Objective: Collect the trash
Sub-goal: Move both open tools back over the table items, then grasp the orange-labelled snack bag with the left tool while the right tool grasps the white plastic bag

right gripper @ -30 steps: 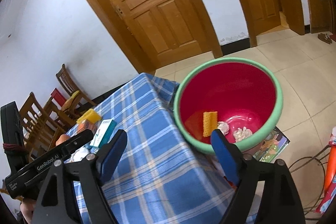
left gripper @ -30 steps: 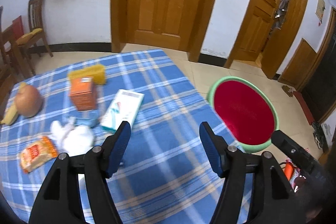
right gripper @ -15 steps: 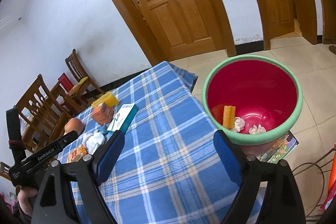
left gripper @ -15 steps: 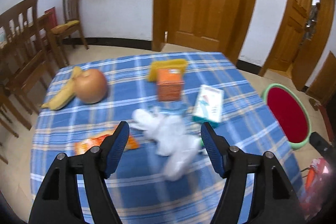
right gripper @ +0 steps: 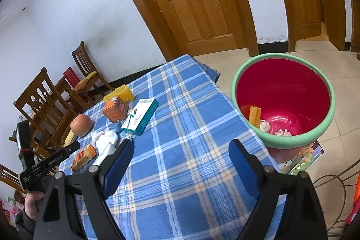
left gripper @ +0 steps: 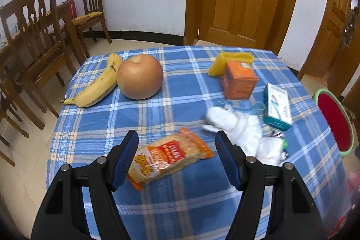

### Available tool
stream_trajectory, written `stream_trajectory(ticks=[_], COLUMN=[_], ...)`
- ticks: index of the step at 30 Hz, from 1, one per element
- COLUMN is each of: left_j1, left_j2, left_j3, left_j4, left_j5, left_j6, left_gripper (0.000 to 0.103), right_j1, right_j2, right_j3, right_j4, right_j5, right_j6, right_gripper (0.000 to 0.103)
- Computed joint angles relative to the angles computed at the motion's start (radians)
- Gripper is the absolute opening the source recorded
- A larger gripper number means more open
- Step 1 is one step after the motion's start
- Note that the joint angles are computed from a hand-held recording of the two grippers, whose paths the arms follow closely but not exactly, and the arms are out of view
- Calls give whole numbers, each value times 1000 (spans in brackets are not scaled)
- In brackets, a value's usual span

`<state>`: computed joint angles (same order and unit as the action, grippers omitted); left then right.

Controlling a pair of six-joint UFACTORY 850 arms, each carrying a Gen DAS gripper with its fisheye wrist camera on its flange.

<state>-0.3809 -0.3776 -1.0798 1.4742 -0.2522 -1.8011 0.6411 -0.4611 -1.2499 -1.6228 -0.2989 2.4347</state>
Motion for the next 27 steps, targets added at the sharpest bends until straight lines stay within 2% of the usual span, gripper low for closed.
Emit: stream_trajectory(ticks=[3, 10, 12, 15, 18, 20, 24, 27], left_j1=[12, 42, 45, 45, 58, 61, 64, 62], left_j2=[-16, -50, -63, -81, -79, -71, -54, -32], left_j3=[-9, -20, -29, -42, -34, -21, 1, 28], left_j4=[-89, -261, -315, -330, -302, -199, -83, 65], left_j5=[-1, 57, 48, 19, 56, 80, 112, 123], left_j6=[117, 351, 413, 421, 366, 259, 133, -35], left_gripper=[74, 75, 75, 75, 71, 55, 49, 46], right_j1=[1, 3, 4, 5, 4, 5, 8, 12], right_j2=[-1, -19, -23, -30, -41, -49, -67, -88], right_j3=[-3, -23, -28, -37, -51, -62, -87, -118], right_j4=[27, 84, 95, 103, 126, 153, 209, 274], right_j5=[1, 20, 24, 29, 40, 48, 63, 81], right_j6=[-27, -90, -105, -118, -148, -183, -260, -343], right_gripper=[88, 88, 88, 88, 88, 88, 88, 88])
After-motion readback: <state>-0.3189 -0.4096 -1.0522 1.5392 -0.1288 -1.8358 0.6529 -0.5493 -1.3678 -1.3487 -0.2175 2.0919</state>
